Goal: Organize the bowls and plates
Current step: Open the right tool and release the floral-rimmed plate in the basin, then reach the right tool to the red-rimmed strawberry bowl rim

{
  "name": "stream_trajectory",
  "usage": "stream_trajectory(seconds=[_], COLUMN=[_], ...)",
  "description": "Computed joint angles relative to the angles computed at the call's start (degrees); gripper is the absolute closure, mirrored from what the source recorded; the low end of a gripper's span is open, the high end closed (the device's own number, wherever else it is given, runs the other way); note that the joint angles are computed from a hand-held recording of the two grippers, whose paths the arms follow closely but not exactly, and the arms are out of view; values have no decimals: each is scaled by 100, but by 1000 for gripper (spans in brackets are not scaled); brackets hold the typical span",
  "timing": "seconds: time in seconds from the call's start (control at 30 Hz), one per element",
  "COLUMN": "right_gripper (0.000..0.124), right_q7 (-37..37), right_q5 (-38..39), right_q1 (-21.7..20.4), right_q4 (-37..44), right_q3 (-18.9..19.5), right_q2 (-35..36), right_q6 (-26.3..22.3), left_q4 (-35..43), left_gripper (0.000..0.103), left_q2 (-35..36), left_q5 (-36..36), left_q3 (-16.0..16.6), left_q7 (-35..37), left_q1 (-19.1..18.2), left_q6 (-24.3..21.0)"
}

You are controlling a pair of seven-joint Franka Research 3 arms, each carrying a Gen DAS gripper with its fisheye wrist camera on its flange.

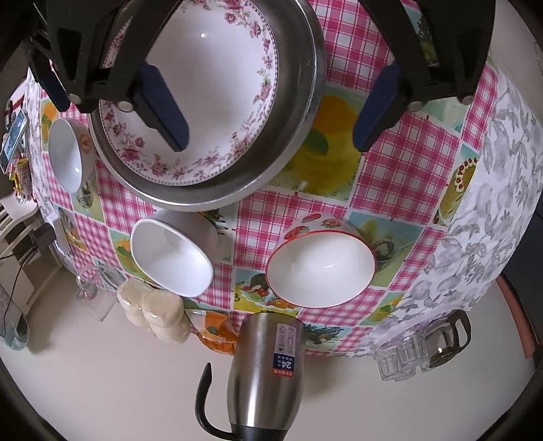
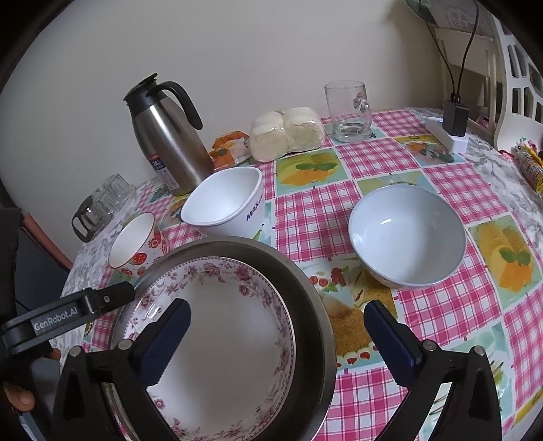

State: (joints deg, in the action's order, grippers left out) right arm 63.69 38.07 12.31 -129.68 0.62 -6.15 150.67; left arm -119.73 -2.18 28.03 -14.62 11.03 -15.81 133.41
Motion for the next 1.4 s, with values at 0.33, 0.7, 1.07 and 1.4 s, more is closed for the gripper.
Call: stream_trajectory(seconds=[0.33,0.7,1.07,1.4], right_gripper=[21,21,21,21], right_q7=[-310,-624,34,881], right_q5=[288,366,-68,-843], right_q1=[78,202,130,-26], right_q4=[-5,102,569,1353], right_q3=[-3,44,121,136], right_q2=[-33,-39,353,924], right_q6=[192,118,-24,-201], left_q4=[4,-325,-579,-175], left_gripper=[2,2,2,1], left_q2=[-55,-341,-561,-158], left_q5=[627,1311,1233,1839], left_q3=[3,123,178,218], left_q7=[-353,-995,-945,-1053], left_q1=[62,329,701,779], left_q6=[105,698,1196,1866])
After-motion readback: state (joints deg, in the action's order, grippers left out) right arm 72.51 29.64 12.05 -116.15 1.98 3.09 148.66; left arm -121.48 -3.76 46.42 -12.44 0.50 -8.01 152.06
